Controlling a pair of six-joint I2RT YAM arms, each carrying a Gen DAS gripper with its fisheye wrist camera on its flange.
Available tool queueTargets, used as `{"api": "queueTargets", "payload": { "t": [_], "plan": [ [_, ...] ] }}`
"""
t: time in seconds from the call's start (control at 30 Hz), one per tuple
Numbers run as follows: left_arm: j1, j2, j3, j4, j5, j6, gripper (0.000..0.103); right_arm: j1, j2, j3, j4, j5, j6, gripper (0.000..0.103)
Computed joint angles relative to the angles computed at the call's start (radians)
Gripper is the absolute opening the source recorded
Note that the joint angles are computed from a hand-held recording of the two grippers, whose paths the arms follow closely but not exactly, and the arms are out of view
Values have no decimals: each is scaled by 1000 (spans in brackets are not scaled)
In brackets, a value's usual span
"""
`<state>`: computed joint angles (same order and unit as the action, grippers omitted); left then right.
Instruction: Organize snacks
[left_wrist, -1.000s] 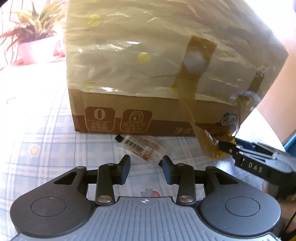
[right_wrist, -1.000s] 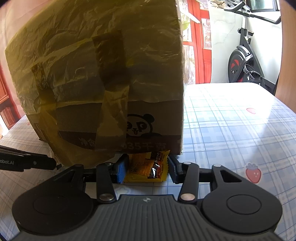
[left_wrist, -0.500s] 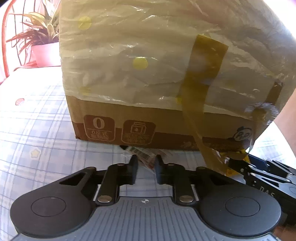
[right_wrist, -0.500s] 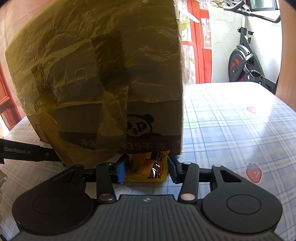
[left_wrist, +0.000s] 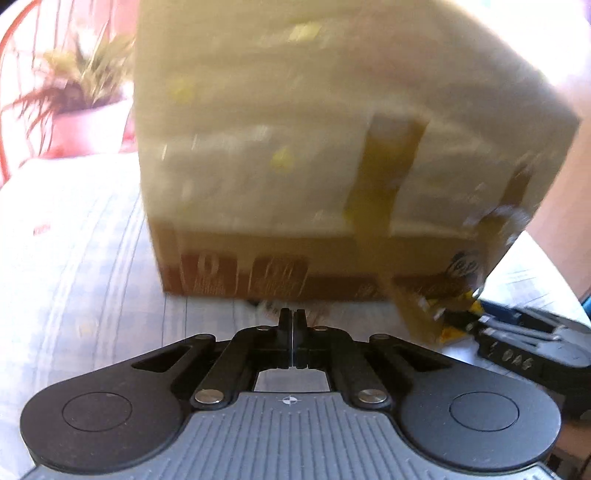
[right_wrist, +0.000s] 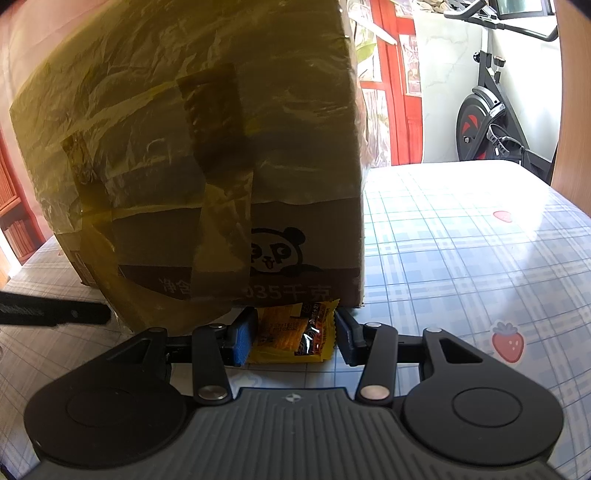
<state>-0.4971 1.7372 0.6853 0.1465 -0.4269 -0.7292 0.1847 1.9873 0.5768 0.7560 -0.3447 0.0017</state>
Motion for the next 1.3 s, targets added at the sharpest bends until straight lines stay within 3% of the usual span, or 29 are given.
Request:
{"api": "queueTargets", "payload": {
  "t": [0.13, 0.53, 0.6, 0.9, 1.13, 1.3],
  "plan": [
    [27, -29, 14, 42, 26, 82, 1, 0, 2, 3, -3, 1, -3, 48],
    [144, 38, 107, 21, 120, 205, 2, -6, 4, 5, -2, -8, -2, 48],
    [149, 66, 118, 18, 165, 225, 9, -6, 4, 5, -2, -8, -2, 48],
    [96, 214, 204, 7, 159, 307, 12, -8, 7, 12, -6, -13, -3, 48],
    [150, 113, 49, 90, 260, 232, 12, -5, 6, 13, -7, -14, 3, 48],
    [129, 45, -82, 161, 252, 169, 12, -6, 5, 13, -8, -13, 0, 48]
  ]
}}
